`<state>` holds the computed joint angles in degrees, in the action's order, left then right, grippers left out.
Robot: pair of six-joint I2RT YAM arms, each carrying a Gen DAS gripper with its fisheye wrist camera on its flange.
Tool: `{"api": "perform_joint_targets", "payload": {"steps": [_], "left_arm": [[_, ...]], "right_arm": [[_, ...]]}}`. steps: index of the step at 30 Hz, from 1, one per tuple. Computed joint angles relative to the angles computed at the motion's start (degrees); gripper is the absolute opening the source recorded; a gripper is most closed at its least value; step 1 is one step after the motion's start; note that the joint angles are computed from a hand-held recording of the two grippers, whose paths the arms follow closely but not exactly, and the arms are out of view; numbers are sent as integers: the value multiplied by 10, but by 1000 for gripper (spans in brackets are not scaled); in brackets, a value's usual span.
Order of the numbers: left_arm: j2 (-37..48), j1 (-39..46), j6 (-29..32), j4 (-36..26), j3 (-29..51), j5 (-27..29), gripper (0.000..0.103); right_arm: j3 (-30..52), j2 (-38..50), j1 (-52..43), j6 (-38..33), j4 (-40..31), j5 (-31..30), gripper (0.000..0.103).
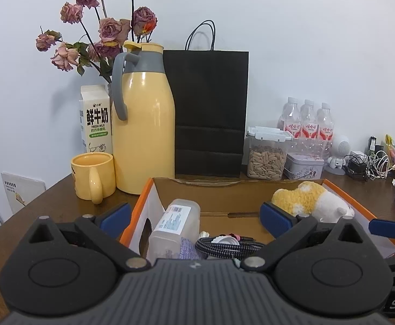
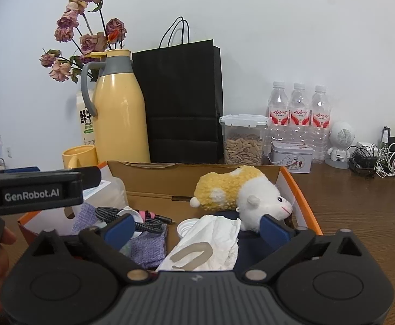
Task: Organize objects
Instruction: 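Open both grippers over the box to drop the held items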
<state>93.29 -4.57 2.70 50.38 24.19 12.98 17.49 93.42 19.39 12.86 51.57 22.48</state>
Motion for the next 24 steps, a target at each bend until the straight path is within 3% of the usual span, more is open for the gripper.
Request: {"api": "perform_joint_targets", "payload": {"steps": [7, 24], "left_arm": [[-21, 22, 11, -13, -16, 61, 103], [-80, 111, 56, 19, -106, 146, 103]], "right_arm": [[-16, -17, 17, -2, 10, 23, 103], [-85, -77, 94, -17, 25, 73, 103]]}}
